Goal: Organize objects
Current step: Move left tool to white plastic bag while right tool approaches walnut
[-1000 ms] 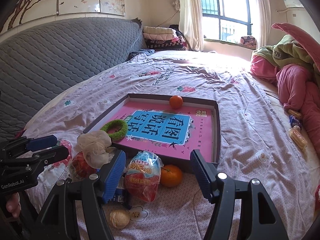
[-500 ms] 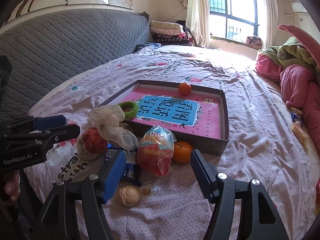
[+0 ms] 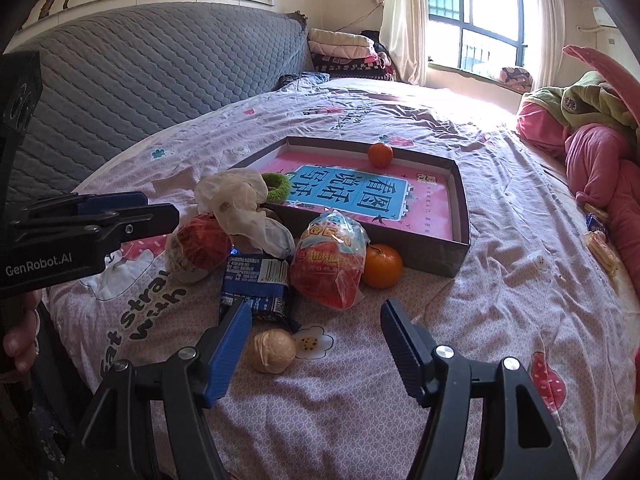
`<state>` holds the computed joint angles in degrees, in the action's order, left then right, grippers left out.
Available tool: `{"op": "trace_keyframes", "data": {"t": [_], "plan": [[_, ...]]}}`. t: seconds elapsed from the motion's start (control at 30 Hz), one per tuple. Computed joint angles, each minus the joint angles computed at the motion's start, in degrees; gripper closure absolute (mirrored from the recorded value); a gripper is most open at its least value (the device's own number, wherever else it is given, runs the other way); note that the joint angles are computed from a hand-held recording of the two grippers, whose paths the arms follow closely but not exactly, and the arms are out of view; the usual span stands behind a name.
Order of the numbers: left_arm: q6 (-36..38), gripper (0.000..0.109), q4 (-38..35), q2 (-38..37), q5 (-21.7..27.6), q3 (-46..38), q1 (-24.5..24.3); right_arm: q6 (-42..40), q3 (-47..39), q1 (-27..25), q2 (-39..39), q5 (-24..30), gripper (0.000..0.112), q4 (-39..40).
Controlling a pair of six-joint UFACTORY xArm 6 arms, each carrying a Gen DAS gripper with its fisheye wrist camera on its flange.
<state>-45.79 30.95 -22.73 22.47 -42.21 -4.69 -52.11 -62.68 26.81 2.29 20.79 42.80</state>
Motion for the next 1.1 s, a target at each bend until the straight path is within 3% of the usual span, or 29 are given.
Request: {"op": "trace_keyframes", "data": {"t": [1.1], "plan": [[-0.8, 0.058, 5.2, 8.8, -3.3, -4.7, 2.0, 1.3, 0.8, -0.1, 0.7, 3.2, 0.046, -2.3]]}}
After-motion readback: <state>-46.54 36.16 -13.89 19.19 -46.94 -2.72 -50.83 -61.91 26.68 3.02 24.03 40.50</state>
